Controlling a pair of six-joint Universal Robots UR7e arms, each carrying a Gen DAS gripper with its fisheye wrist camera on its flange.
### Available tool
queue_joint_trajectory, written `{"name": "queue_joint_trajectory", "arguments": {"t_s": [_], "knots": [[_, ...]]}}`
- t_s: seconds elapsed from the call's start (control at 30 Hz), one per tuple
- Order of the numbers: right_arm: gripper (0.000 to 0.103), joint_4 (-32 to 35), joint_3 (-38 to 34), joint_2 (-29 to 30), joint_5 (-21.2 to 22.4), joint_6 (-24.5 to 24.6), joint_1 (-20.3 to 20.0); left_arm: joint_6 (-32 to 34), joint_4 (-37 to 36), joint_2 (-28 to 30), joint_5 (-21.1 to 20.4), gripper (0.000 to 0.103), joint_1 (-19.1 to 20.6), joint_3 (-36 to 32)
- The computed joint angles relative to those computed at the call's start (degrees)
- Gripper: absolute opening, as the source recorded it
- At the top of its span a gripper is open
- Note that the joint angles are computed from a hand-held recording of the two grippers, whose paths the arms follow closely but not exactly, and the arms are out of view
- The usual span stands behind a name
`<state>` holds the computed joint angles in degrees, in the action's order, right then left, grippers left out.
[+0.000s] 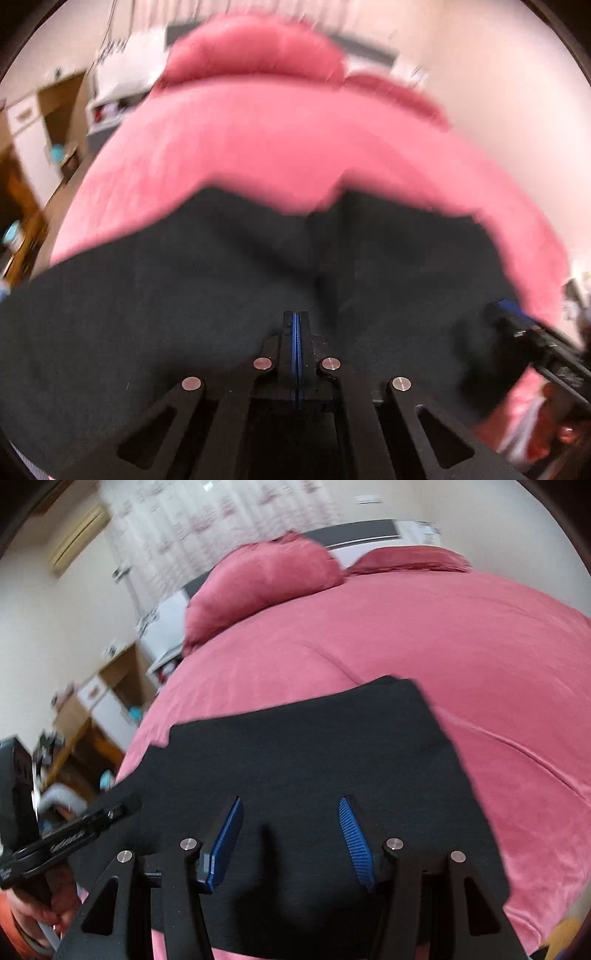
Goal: Fold large clothes
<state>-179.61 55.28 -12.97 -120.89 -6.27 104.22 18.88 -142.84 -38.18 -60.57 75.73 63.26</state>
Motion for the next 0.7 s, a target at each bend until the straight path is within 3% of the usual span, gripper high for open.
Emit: {"name": "queue_joint_trajectory", "arguments": {"t_s": [0.03, 0.13, 0.2, 0.23, 0.27, 0.33, 0.43, 0.53, 0.6, 0.63, 0.7], "knots": [[0.056, 2.90, -1.84, 1.04, -0.74, 0.00, -0.11, -2.57, 1.95, 0.26, 1.10, 0.000, 0.71, -0.74], [0.056, 11.68, -7.14, 4.28, -4.90, 2.03, -0.89, -4.55, -0.83, -2.21, -1.46, 0.007, 1.90, 2.11], [0.062, 10.15, -9.74, 6.66, -8.39, -3.41, -0.02, -3.27, -1.84, -4.36, -2.05, 0.030, 2.27, 4.15], [0.065, 10.60, -10.88, 7.49, -9.80, -5.05, 0.37, -2.51, -2.41, -5.49, -2.19, 0.052, 2.99, 4.85], [0.066, 10.36, -11.44, 8.11, -11.03, -6.30, 0.72, -2.40, -3.67, -6.27, -1.62, 0.064, 3.24, 5.65], [0.067, 7.96, -13.39, 9.96, -12.83, -8.56, 1.07, -3.67, -5.76, -6.95, -0.40, 0.065, 3.80, 5.81], [0.067, 0.73, -11.76, 10.31, -11.78, -9.64, 0.73, -8.77, -2.58, -7.35, 0.82, 0.071, 5.28, 3.00], [0.067, -6.09, -11.81, 11.93, -11.96, -14.21, 0.68, -14.02, -1.66, -8.92, 1.64, 0.074, 7.21, 2.40], [0.067, -7.32, -10.47, 11.35, -11.64, -14.47, 0.58, -16.13, -0.44, -9.97, -3.09, 0.074, 8.93, 1.21], [0.067, -7.79, -9.55, 10.93, -11.28, -14.20, 0.53, -17.79, 0.79, -10.34, -3.42, 0.075, 9.41, 0.14], [0.067, -8.87, -8.50, 10.63, -10.87, -14.26, 0.48, -20.16, 0.84, -9.98, 1.83, 0.081, 9.37, -1.55]]}}
